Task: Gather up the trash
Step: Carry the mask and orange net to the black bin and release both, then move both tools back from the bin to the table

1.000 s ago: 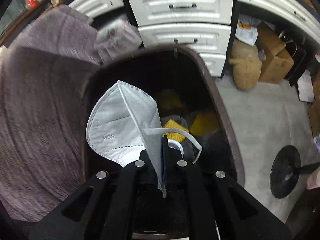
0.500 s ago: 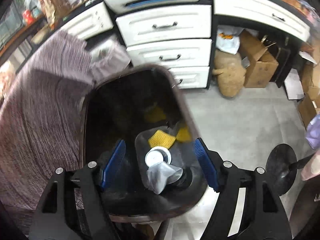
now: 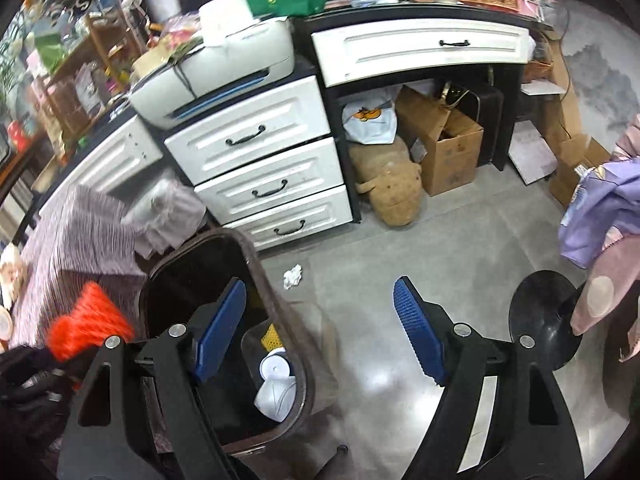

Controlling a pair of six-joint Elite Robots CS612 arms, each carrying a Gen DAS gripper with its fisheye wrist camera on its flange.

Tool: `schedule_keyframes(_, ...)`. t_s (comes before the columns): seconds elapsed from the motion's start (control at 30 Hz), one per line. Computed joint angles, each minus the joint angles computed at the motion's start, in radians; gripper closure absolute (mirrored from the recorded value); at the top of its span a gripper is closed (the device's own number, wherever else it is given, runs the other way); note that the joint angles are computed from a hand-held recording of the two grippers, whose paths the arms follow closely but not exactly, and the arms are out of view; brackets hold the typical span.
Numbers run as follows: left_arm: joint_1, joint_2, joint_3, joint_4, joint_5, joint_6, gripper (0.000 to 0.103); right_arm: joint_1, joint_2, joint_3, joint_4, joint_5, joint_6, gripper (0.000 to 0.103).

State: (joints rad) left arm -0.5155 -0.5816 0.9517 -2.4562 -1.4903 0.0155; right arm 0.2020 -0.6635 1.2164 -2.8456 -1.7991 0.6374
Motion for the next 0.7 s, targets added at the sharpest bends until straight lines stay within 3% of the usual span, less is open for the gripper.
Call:
schedule_keyframes(0.23, -0.01, 0.041, -0.06, 0.089, 0.023, 0.017, 0.067, -0.004, -0.008, 0.012, -0.015, -0.003, 0.007, 0.027)
schedule_keyframes(0.27, -0.011, 0.044, -0.065, 0.093, 0.027, 0.019, 0.064, -0.004, -0.008, 0.012, -0.016, -0.004, 0.007, 0.027)
schedule_keyframes(0.33, -0.013, 0.049, -0.071, 0.096, 0.036, 0.025, 0.043, -0.004, -0.009, 0.014, -0.017, -0.003, 0.007, 0.027)
schedule_keyframes(0.43, -0.016, 0.047, -0.061, 0.071, 0.048, 0.028, 0.026, -0.004, -0.009, 0.015, -0.019, -0.003, 0.008, 0.027)
schedule_keyframes(0.7, -0.015, 0.005, 0.009, -0.024, 0.039, 0.046, 0.017, 0.002, -0.008, 0.01, -0.022, -0.011, -0.001, 0.025)
